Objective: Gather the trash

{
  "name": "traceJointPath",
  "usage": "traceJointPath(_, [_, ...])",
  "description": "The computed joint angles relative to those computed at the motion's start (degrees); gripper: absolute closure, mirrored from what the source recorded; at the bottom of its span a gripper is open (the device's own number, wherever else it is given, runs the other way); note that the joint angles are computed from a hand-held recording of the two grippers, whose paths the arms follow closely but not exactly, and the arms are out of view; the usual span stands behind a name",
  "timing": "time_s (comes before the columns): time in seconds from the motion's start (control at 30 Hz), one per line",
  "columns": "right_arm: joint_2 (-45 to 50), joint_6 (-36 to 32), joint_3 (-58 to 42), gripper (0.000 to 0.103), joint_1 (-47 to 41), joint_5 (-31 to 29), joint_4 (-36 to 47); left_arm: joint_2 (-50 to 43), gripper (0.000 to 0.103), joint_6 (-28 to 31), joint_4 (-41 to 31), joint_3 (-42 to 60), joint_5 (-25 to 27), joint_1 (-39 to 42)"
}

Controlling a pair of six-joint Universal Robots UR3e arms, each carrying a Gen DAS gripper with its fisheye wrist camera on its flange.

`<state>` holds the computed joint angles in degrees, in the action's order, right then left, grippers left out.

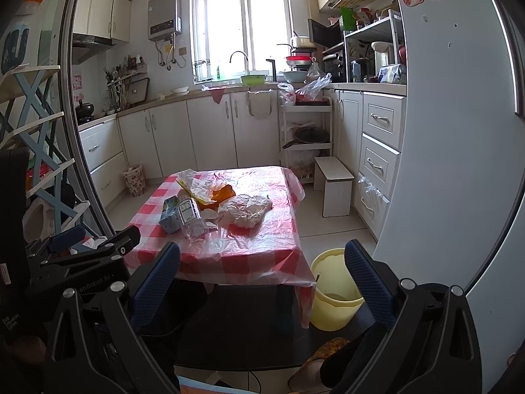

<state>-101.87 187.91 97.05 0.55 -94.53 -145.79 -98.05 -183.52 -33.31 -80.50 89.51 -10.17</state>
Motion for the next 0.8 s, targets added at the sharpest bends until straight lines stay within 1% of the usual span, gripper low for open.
traceJointPath(0.27, [-0.06, 0.01, 0.40, 0.007, -0.32, 0.34, -0.18, 0.16, 0.008, -0.10, 0.65, -0.99, 0.03, 0.21])
traceJointPath(0.8, [-0.09, 0.33, 1.29, 0.007, -0.20, 0.35, -0.68, -0.56, 0.008, -0.72, -1.56, 0.51, -0.18, 0.76])
